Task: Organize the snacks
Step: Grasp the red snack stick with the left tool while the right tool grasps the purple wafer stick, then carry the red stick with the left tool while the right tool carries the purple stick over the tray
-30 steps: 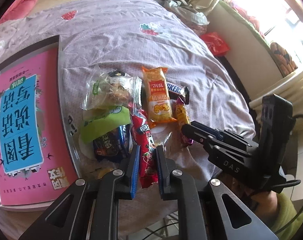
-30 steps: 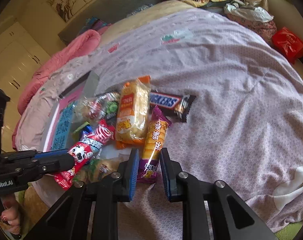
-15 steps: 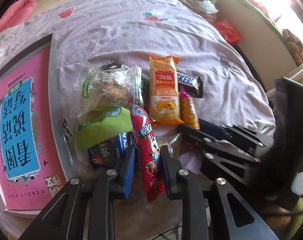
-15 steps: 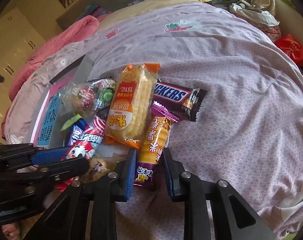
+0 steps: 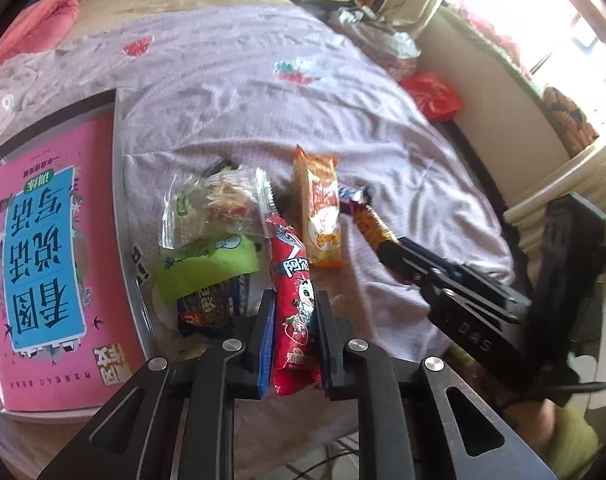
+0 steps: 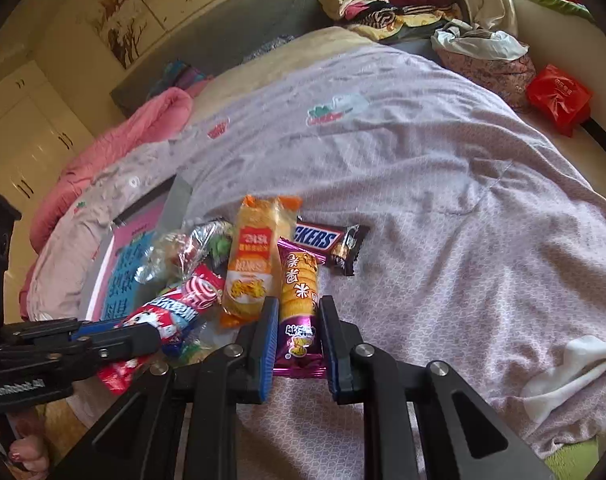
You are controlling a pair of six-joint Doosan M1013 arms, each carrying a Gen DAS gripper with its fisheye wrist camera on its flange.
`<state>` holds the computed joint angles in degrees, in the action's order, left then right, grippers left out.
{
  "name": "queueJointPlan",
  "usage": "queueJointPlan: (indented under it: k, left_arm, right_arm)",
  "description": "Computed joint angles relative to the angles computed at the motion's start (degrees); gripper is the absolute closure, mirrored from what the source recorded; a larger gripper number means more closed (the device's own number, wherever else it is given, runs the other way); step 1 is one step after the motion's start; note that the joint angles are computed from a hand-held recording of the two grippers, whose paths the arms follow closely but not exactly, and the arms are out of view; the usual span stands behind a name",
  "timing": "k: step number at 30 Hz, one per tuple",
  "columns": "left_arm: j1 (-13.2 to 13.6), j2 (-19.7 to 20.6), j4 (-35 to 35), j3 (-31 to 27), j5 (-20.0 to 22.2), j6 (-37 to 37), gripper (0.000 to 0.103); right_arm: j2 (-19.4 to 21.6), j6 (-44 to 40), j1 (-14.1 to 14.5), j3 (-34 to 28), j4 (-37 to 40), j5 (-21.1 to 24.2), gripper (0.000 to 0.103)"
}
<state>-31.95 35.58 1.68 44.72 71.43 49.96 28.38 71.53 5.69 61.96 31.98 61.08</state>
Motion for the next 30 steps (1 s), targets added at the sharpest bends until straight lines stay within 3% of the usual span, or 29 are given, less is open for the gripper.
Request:
queueJointPlan:
  k: [13, 30]
  left_arm:
    - [-0.1, -6.0, 2.3, 6.1, -7.1, -2.5, 0.085]
    - [2.3, -14.7, 9.8, 18.9, -11.0, -14.4, 0.085]
  right_arm:
    - [-2.9, -1.0, -1.0, 2.7, 5.6, -2.8, 0.082]
    - [-3.2, -7.8, 3.7, 0.8, 10.2, 3.0, 0.082]
